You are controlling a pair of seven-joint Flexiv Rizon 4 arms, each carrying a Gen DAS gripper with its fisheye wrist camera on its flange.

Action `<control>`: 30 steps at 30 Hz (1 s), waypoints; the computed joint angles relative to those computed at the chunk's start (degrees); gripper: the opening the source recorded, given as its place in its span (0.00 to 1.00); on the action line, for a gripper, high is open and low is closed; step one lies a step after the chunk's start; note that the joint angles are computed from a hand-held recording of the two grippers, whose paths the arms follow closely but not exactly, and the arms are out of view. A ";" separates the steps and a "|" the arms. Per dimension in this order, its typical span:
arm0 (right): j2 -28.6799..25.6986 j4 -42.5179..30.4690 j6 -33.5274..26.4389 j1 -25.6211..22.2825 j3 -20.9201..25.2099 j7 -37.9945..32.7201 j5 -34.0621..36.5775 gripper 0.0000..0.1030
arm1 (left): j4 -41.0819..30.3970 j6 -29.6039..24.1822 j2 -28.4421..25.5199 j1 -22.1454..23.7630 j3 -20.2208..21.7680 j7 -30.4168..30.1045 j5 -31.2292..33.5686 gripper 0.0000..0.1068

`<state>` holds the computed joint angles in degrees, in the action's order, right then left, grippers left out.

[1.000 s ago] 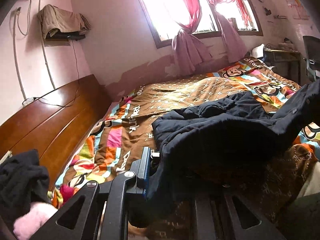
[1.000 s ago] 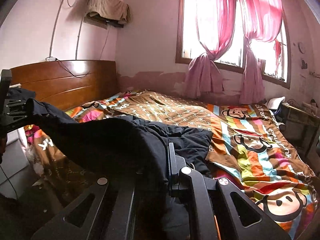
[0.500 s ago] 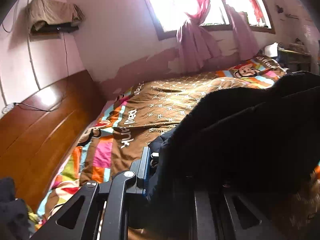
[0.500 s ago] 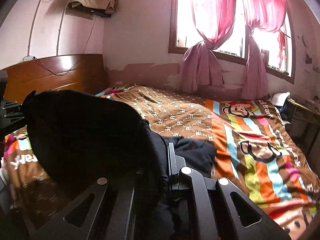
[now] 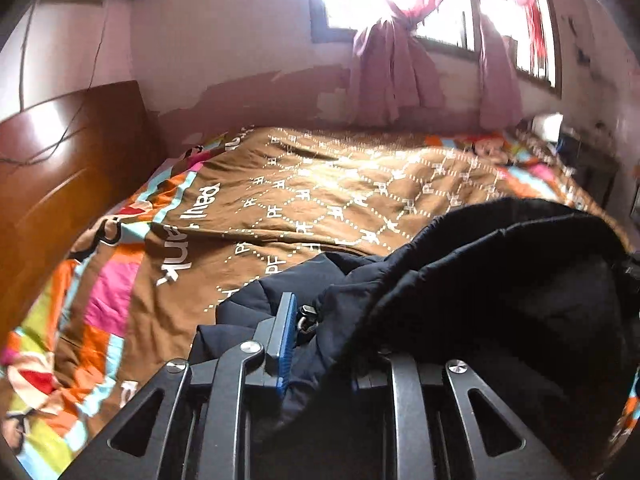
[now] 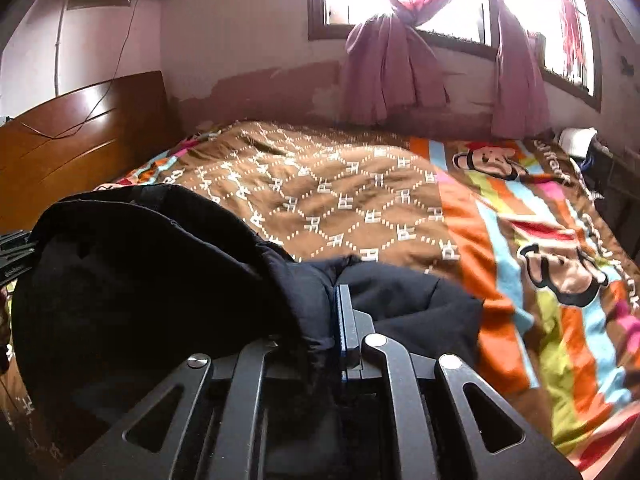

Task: Fold large clothes
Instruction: 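Lift the held jacket edge with both grippers and fold it over the jacket, then open both grippers and release the folded jacket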

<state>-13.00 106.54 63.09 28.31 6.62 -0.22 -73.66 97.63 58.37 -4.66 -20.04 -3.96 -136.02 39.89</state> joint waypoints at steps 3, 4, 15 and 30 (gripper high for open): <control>1.75 1.41 -2.36 0.37 -0.18 5.00 -5.62 0.55 | 3.34 4.46 1.91 0.87 0.48 0.38 -2.79 0.21; 2.69 1.73 -2.19 0.11 -0.26 8.12 -9.20 0.66 | 3.97 5.17 2.34 1.33 0.40 1.50 -4.48 0.22; 8.90 5.54 -4.39 -0.39 6.34 5.26 -9.19 0.84 | 8.02 12.36 10.23 5.60 -2.61 -4.98 -1.11 0.96; 1.82 8.14 4.36 3.58 4.57 2.99 3.13 0.84 | 11.58 9.55 3.90 3.41 -6.53 12.00 -3.90 0.96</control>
